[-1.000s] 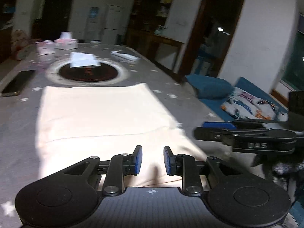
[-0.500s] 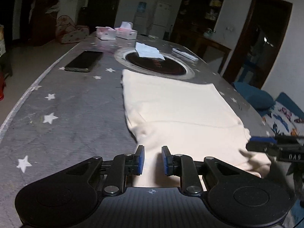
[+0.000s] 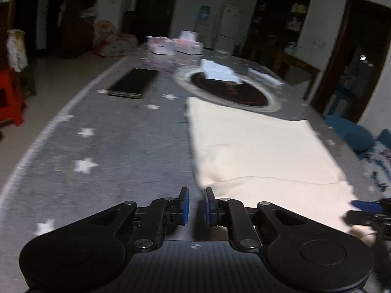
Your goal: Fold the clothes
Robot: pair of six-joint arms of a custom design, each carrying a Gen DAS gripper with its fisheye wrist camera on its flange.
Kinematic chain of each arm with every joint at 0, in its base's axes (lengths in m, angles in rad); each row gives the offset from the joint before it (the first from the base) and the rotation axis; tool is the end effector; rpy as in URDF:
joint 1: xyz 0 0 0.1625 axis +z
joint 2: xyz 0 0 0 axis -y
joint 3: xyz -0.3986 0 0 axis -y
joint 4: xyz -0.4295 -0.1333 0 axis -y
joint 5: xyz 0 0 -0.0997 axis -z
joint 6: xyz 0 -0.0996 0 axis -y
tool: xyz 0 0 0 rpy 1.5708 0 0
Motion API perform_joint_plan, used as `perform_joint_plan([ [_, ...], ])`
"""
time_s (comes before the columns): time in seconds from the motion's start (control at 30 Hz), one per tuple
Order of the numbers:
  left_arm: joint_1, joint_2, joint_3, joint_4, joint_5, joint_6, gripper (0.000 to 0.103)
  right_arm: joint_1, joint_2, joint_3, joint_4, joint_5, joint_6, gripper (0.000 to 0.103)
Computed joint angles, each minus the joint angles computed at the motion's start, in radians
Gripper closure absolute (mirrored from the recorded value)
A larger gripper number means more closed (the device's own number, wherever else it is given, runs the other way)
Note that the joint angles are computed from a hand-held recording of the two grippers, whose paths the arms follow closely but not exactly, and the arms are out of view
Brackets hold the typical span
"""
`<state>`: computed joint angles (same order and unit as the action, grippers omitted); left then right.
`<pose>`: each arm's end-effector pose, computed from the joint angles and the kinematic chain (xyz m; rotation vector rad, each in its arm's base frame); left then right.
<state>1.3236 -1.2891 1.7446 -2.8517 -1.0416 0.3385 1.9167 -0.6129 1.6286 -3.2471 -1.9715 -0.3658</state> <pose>0.0245 -0.6532 0.3714 0.4200 2.3787 -1.0195 0.3219 -0.6147 0.0155 0.7371 -2.5034 0.8873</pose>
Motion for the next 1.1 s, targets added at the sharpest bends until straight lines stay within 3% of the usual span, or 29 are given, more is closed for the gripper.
perform_joint_plan([
  [0.1, 0.003, -0.017, 0.002, 0.011, -0.015, -0.016, 0.089, 0.000, 0.003, -0.004, 0.000, -0.001, -0.005, 0.065],
  [0.17, 0.002, -0.032, 0.009, 0.020, -0.065, -0.016, 0.088, 0.000, 0.005, -0.006, 0.000, -0.007, -0.003, 0.068],
  [0.23, -0.003, -0.035, 0.009, 0.036, -0.109, -0.001, 0.078, 0.002, 0.007, -0.008, 0.001, -0.016, 0.000, 0.073],
  [0.3, -0.012, -0.027, 0.007, 0.042, -0.105, 0.012, 0.065, 0.005, 0.005, -0.008, 0.004, -0.025, 0.004, 0.075],
  [0.47, -0.014, -0.032, 0.022, 0.064, -0.105, 0.009, 0.063, 0.009, 0.001, -0.006, 0.010, -0.040, 0.014, 0.076],
  [0.53, -0.008, -0.033, 0.020, 0.074, -0.104, -0.002, 0.066, 0.011, 0.003, -0.008, 0.016, -0.038, 0.011, 0.078],
  [0.57, -0.004, -0.033, 0.018, 0.080, -0.104, -0.008, 0.069, 0.013, 0.003, -0.010, 0.018, -0.035, 0.008, 0.088],
  [0.6, -0.001, -0.033, 0.016, 0.086, -0.104, -0.014, 0.082, 0.015, 0.004, -0.011, 0.020, -0.031, 0.006, 0.091],
  [0.73, 0.006, -0.038, 0.014, 0.086, -0.104, -0.013, 0.099, 0.018, -0.018, -0.003, 0.044, 0.026, 0.037, 0.098],
  [0.8, 0.008, -0.045, 0.016, 0.077, -0.110, 0.003, 0.100, 0.022, -0.031, 0.004, 0.049, 0.053, 0.047, 0.098],
  [0.87, 0.010, -0.047, 0.013, 0.074, -0.098, 0.015, 0.101, 0.030, -0.025, -0.001, 0.041, 0.026, 0.021, 0.098],
  [0.97, 0.014, -0.050, 0.008, 0.077, -0.074, 0.014, 0.101, 0.021, -0.023, -0.005, 0.075, -0.003, 0.049, 0.092],
  [1.1, 0.016, -0.108, 0.041, 0.122, -0.146, 0.061, 0.094, 0.018, -0.041, 0.021, 0.055, -0.007, 0.051, 0.090],
])
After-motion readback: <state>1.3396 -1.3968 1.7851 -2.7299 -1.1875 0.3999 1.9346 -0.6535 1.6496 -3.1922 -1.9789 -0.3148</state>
